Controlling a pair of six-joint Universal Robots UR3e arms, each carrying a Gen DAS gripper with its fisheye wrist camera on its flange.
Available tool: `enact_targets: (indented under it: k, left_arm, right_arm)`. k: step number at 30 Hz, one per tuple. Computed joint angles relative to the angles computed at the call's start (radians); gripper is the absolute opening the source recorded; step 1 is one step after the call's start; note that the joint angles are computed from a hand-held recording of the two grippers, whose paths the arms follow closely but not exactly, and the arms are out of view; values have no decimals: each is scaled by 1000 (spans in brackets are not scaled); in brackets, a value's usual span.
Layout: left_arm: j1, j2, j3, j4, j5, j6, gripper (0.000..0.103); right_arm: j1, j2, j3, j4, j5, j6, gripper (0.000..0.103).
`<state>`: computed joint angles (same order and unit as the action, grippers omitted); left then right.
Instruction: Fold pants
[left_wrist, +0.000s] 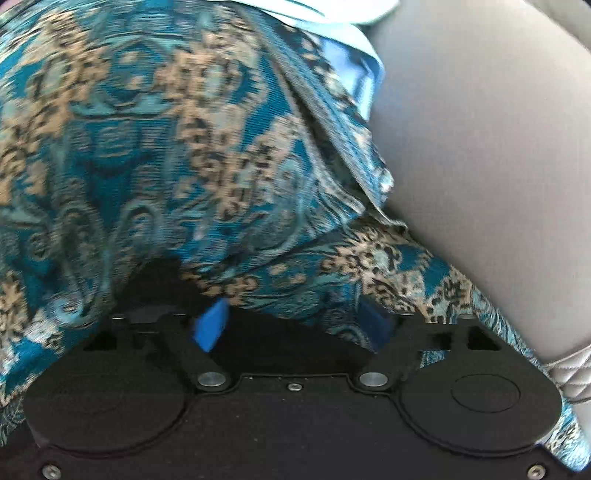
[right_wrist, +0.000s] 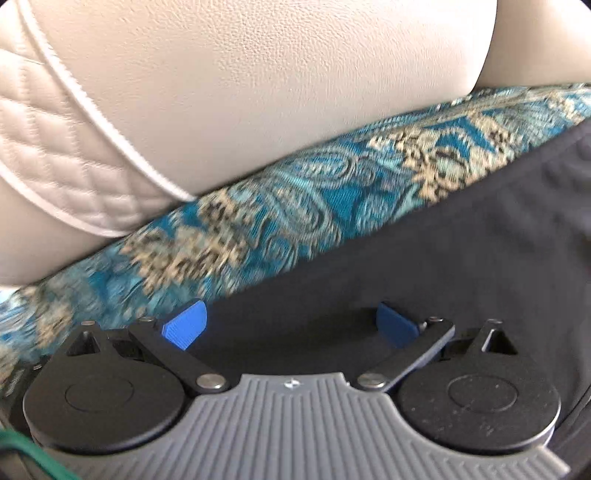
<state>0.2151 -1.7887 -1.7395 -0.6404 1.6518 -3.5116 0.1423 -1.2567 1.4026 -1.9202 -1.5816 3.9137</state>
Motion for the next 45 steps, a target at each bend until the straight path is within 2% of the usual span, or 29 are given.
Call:
enact_targets:
  k: [2,3,4,5,6,7,9,11,13,14,16,18,20,23,24,27,28,29,34,39,40,41,42,43,45]
  left_arm:
    - [-45,-39,44,-26,68,24,78]
    - [-65,-46,44,-14,96,30,65]
    - [-78,-42,27,15,119,34,41]
    - [-86,-32,8,41,137,48,29]
    - [-70,-11,-16,53,101,86,14]
    - [-50,14,-37,53,62,110,7]
    - [-26,58,-62,32,25,128,5]
    - [-3,107,-101,32,-7,161,2]
    - [10,150,-127,18,-28,180,1]
    - [12,166,-133,7,-32,183,1]
    - [22,204,-159,-4,-39,200,0]
    - [48,242,-179,-34,-67,220,0]
    - [103,294,-199,-93,-145,253,1]
    - [177,359,-238,-123,-256,296,10]
    - [181,362,-243,-114,-270,295,18]
    - [204,387,-245,-123,-325,286,56]
    - [210,399,-254,-113,-342,276,62]
    - [203,392,-258,-89,-343,261,63]
    - [126,297,-208,-48,-263,188,86]
    - [48,230,-207,7,-165,131,91]
    - [34,230,-218,23,-145,131,80]
    - [12,232,-229,46,-112,126,61]
    - [-8,239,-247,71,-77,123,12]
    - [-24,246,-248,66,-49,124,6]
    - [-1,312,-303,89,-84,158,2]
  right_arm:
    - [59,105,-142,78,-119,8,103]
    - [99,163,-213,117,-195,8,103]
    - [125,204,-259,141,-239,6,103]
    - [145,230,-276,143,-267,-1,103]
    - [159,226,-251,109,-284,6,103]
    - [165,212,-218,81,-287,15,103]
    - [159,170,-138,18,-266,-10,99]
    - [137,94,-31,-47,-235,-59,89]
    - [123,34,37,-72,-236,-92,67]
    - [123,7,62,-73,-238,-100,59]
    - [117,-43,104,-70,-235,-114,30]
    - [104,-100,141,-56,-209,-129,18]
    - [92,-159,197,-67,-178,-142,12]
    - [80,-231,277,-97,-158,-160,11]
    - [78,-256,301,-105,-155,-161,10]
    - [86,-353,431,-182,-155,-159,9]
    - [86,-385,479,-218,-158,-165,9]
    - [89,-380,492,-261,-164,-174,9]
    - [206,-579,753,-457,-274,-129,8]
    - [393,-681,949,-647,-440,-50,9]
    - [432,-691,977,-679,-473,-27,9]
    - [468,-694,996,-705,-506,-6,9]
    - [508,-693,1011,-727,-544,13,9]
    - [548,-688,1019,-742,-586,36,9]
    - [620,-670,1017,-748,-669,75,9]
